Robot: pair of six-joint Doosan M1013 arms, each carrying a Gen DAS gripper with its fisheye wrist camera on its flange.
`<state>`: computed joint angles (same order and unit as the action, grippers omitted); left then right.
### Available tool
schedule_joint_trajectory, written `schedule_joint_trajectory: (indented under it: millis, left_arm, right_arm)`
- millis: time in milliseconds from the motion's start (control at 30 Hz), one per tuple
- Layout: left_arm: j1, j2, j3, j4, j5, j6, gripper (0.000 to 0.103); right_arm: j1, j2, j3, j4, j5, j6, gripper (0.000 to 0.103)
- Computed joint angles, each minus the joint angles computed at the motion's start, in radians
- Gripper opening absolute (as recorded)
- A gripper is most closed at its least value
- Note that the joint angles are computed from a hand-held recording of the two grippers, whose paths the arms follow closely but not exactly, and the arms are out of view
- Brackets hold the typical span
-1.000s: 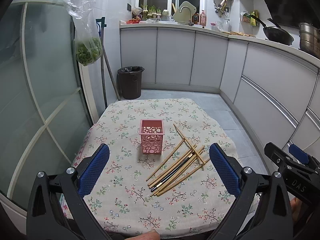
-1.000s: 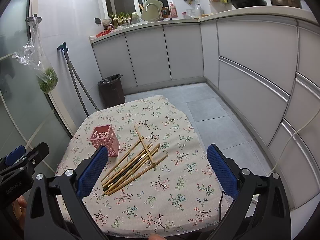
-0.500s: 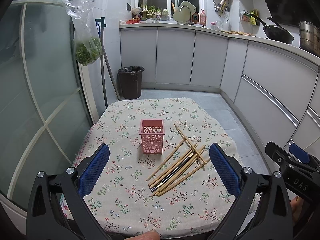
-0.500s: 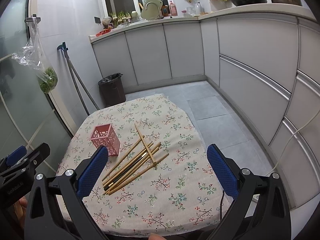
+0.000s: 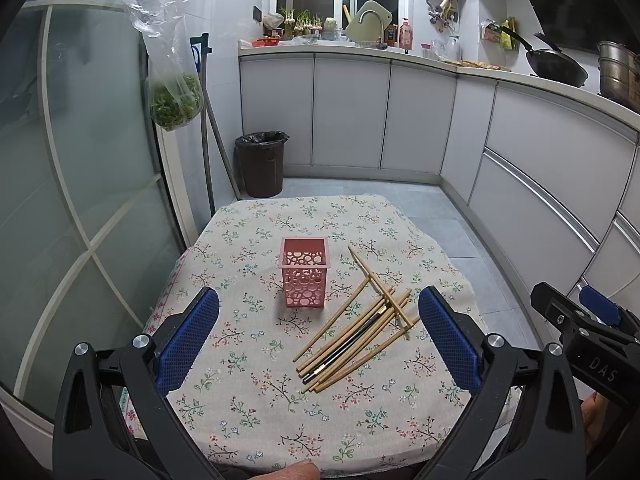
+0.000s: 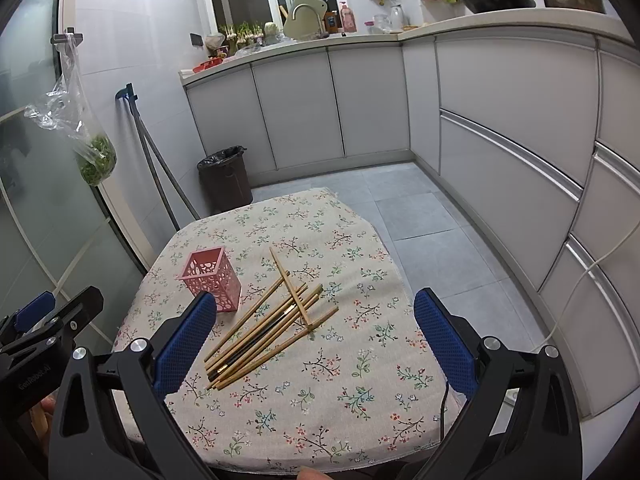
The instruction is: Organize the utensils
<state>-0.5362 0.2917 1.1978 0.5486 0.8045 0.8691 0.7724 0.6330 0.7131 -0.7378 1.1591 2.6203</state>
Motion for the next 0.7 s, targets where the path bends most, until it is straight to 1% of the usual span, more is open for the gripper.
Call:
schedule_joint_trajectory:
  millis: [567, 700]
  left_arm:
    - [0.001, 0.001, 0.0, -0.004, 0.003, 0.007, 0.096]
    - [0.004, 0.011, -0.009, -0.014, 0.014, 0.018, 0.096]
  right_arm:
    - [0.002, 0.009, -0.015, 0.011, 0.011, -0.014, 0.096]
    - [-0.003, 0.014, -0.022, 0.023, 0.013, -0.015, 0.096]
